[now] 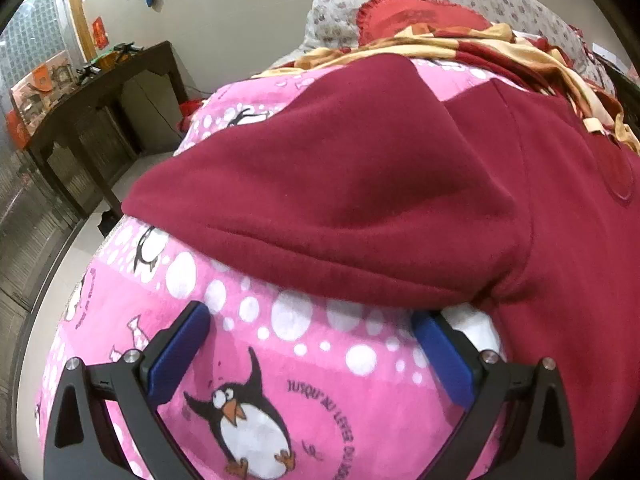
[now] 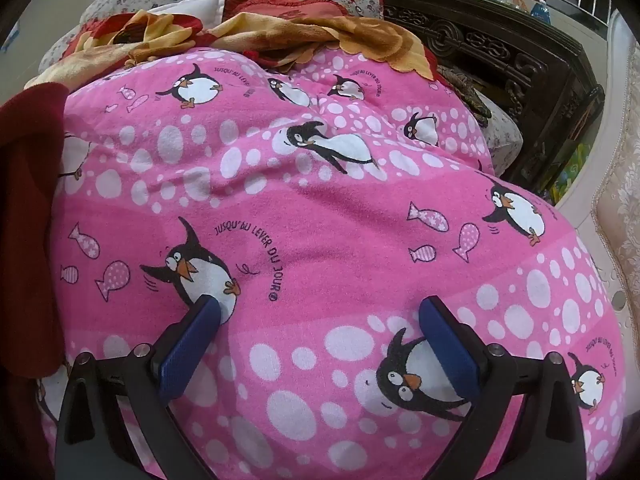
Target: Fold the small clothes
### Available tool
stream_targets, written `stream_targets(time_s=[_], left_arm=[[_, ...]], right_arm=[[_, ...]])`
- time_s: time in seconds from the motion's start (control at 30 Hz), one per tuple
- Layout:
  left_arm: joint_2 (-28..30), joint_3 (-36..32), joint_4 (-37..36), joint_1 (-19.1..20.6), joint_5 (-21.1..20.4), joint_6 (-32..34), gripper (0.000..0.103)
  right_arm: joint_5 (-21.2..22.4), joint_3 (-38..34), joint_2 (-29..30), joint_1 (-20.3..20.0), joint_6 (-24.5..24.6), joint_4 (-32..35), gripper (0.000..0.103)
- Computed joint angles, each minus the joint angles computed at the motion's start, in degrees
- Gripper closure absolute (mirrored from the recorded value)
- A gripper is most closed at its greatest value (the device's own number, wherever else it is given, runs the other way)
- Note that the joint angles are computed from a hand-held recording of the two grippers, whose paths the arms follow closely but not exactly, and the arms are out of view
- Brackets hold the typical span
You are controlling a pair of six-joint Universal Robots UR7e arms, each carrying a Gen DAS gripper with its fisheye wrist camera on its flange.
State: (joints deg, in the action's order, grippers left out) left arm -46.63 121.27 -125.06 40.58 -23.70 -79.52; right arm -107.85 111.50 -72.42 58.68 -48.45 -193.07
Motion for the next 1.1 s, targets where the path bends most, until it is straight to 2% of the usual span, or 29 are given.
stream_targets(time_s=[0.2,0.3,0.37,0.43,0.53,0.6,0.77,0.83,0.93,1.1], left_arm=[[-0.8,0.0,4.9,-2.2,-2.9,-3.2,0.000],[-1.0,0.4,5.7,-4.2,-4.9,-4.1,0.000],[-1.4,1.3,4.3,-5.7,-5.9,-3.6,0.000],[-1.4,1.7,4.4,-7.6,-6.1,-4.4,0.000],[-1.7,1.7,5.7,-9.7,-5.8,-4.9,0.000],[-1.8,1.6,5.7,-11.1,-6.0,-4.8,0.000],[-2.6,1.5,5.2,-13.8,-6.6,-4.5,0.000],[-2.5,1.0,5.3,-14.4,-6.1,-4.1,0.000],[-2.2,0.0,6.4,-15.7,-5.6,-4.1,0.000],[-2.2,-0.9,7.3,-17.0,-5.5,-4.0,0.000]], right_arm=[[0.3,-0.1,-0.3,-0.2,0.1,0.7,0.000],[-0.5,0.3,-2.4,-0.2,0.3,3.7,0.003],[-0.5,1.4,-5.1,-0.1,2.3,6.9,0.012],[2.0,3.7,-9.3,-0.9,2.7,8.6,0.014],[2.9,7.4,-13.3,-0.8,-1.5,2.3,0.014],[5.9,10.0,-18.5,-1.2,-3.6,2.3,0.014],[11.0,12.7,-31.0,-0.9,-4.0,13.2,0.014],[12.1,13.0,-35.3,0.6,-4.1,18.4,0.014],[11.9,12.6,-39.2,3.1,-3.1,25.3,0.014],[11.7,13.7,-42.0,8.1,-0.6,34.6,0.014]])
